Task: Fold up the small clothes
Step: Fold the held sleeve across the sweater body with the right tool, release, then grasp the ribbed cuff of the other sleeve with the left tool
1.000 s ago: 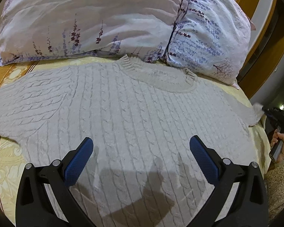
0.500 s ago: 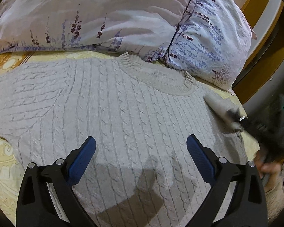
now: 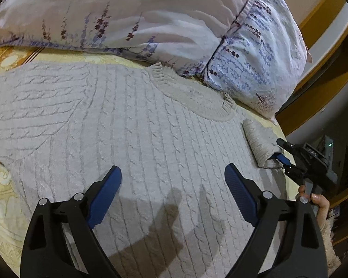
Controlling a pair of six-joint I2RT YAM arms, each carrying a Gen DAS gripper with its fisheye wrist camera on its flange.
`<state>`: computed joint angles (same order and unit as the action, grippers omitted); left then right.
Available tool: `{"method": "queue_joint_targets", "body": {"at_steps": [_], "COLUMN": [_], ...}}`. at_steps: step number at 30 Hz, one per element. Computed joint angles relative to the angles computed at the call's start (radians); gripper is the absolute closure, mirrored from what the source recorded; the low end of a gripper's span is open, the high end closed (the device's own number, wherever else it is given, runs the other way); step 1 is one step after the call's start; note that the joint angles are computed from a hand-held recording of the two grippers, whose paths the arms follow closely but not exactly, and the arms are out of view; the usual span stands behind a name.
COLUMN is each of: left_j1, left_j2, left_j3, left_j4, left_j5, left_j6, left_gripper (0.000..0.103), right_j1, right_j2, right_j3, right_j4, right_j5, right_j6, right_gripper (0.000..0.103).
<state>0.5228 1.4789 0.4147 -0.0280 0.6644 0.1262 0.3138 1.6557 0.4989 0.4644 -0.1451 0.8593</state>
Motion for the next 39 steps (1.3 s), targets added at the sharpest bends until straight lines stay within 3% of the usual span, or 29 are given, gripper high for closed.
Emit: {"method": "queue_joint_targets", "body": {"at_steps": [3, 4, 11, 19, 24, 26, 27, 28, 32, 36, 39], "left_j1": [0.036, 0.046, 0.164, 0.281, 0.241, 0.207, 0.191, 0.171, 0.109, 0.058, 0.018], "left_j2": [0.006, 0.008, 0.012, 0.055, 0.105, 0.136, 0.153, 0.177, 0.225, 0.277, 0.304], "left_j3": [0.011, 0.016, 0.042, 0.063, 0.109, 0.132, 0.144, 0.157, 0.167, 0.191, 0.209], "left_j4": [-0.022, -0.029, -0.068, -0.112, -0.164, -0.178, -0.183, -0.187, -0.149, -0.106, -0.046], "left_j5": [0.02, 0.026, 0.098, 0.174, 0.216, 0.233, 0.244, 0.256, 0.261, 0.237, 0.191], "left_j6": [0.019, 0.027, 0.068, 0.126, 0.127, 0.111, 0.1, 0.082, -0.002, -0.109, -0.205], "left_gripper": [0.014, 0.015, 0.017, 0.024, 0.024, 0.024, 0.024, 0.024, 0.029, 0.04, 0.052], "right_j1": [0.006, 0.016, 0.255, 0.447, 0.476, 0.496, 0.494, 0.49, 0.429, 0.172, 0.019], "right_j2": [-0.004, -0.013, -0.061, 0.254, 0.367, 0.332, 0.302, 0.259, 0.104, -0.042, -0.068], "right_j3": [0.04, 0.055, 0.183, 0.477, 0.581, 0.543, 0.506, 0.45, 0.239, -0.065, -0.202], "right_j4": [-0.076, -0.095, -0.128, -0.231, -0.347, -0.34, -0.322, -0.293, -0.195, 0.023, 0.159], "right_j5": [0.093, 0.113, 0.212, 0.151, 0.131, 0.13, 0.086, 0.066, 0.016, -0.156, -0.191], "right_j6": [-0.023, -0.033, -0.164, -0.231, -0.272, -0.326, -0.35, -0.349, -0.267, -0.016, 0.107], "right_gripper": [0.09, 0.093, 0.095, 0.096, 0.092, 0.075, 0.051, 0.039, 0.039, 0.039, 0.047]}}
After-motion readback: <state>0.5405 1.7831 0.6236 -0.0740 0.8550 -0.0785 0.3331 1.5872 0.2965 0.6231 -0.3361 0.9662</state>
